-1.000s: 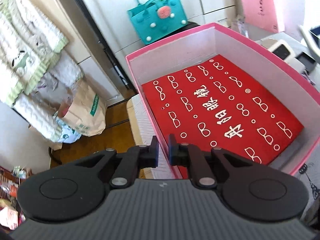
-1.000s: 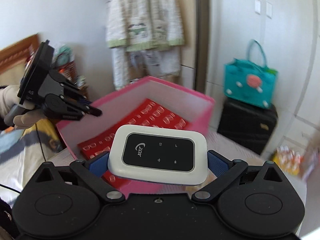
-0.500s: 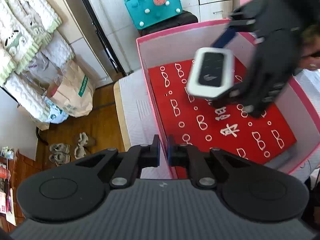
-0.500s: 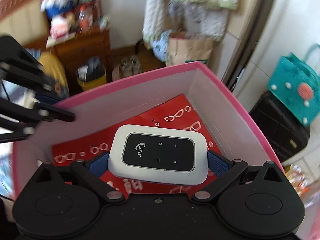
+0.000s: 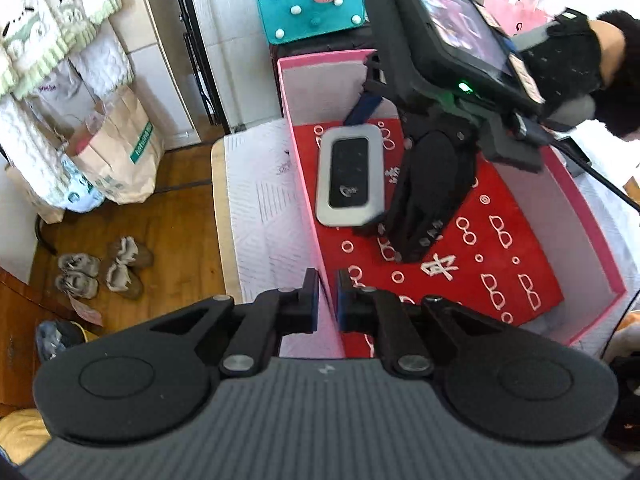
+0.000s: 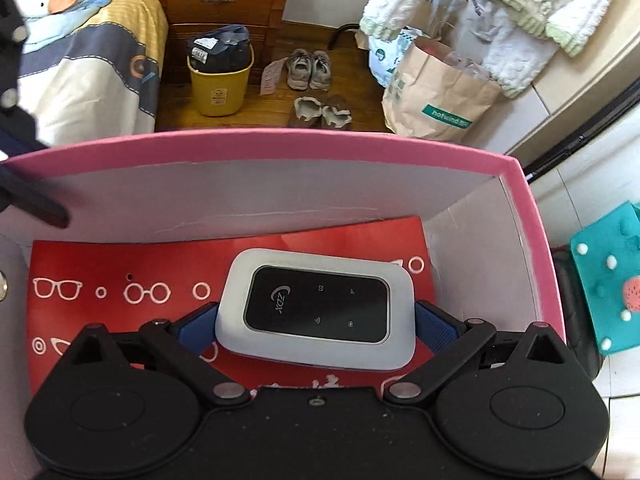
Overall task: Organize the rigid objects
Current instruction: 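Carry the white router into the pink box and release it with the right gripper, then return the right gripper to the table and grasp the black battery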
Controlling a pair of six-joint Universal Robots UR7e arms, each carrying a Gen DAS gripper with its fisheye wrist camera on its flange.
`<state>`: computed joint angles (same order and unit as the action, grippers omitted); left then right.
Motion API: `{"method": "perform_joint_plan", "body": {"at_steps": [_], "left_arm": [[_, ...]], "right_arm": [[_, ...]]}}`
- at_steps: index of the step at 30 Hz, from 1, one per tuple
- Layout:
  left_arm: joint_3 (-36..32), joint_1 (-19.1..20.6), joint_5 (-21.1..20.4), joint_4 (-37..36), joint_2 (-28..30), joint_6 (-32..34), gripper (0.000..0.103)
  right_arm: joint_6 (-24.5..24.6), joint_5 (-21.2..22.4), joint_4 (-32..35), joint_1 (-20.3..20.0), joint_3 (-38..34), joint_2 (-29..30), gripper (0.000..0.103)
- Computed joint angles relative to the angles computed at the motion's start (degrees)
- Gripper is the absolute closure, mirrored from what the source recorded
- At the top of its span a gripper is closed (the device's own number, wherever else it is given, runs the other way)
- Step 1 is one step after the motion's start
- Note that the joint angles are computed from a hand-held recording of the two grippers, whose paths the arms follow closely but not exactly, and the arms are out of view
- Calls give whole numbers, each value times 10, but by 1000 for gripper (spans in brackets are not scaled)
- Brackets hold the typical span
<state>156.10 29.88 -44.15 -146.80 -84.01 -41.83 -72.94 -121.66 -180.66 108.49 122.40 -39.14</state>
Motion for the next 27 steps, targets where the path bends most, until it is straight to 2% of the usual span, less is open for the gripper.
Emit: {"method": "perform_joint_plan", "body": {"at_steps": [4,7,10,13,15,18,20,22,23,27], "left_arm": [[5,-18,-9,15,-5,-23,94],[5,-22,-16,18,-7,-24,94],[0,-16,-19,25,-9,-19,93],[-4,-10,-14,23,-1,-7,93],[-5,-14,-10,22,7,-8,93],[0,-19,-4,16,16,-12,93],[-3,-21,-5,22,18,-19,93],[-7,-22,-4,32,22,-24,93],[-9,-22,-3,35,25,-25,93],[-21,-10,-3,37,45,-27,93]], "right_arm": [[-52,4,-29,-2,-2,7,1],[-51,21,-30,-4,10,-13,1],[-46,44,-59,-5,26,-27,1],[-9,85,-64,-13,62,-80,1],[10,129,-80,-26,99,-125,1],[-40,227,-185,-70,192,-189,2],[-54,260,-235,-96,243,-222,2],[-37,274,-278,-118,285,-250,2],[-14,262,-292,-121,300,-262,2],[26,279,-313,-155,354,-324,3]]}}
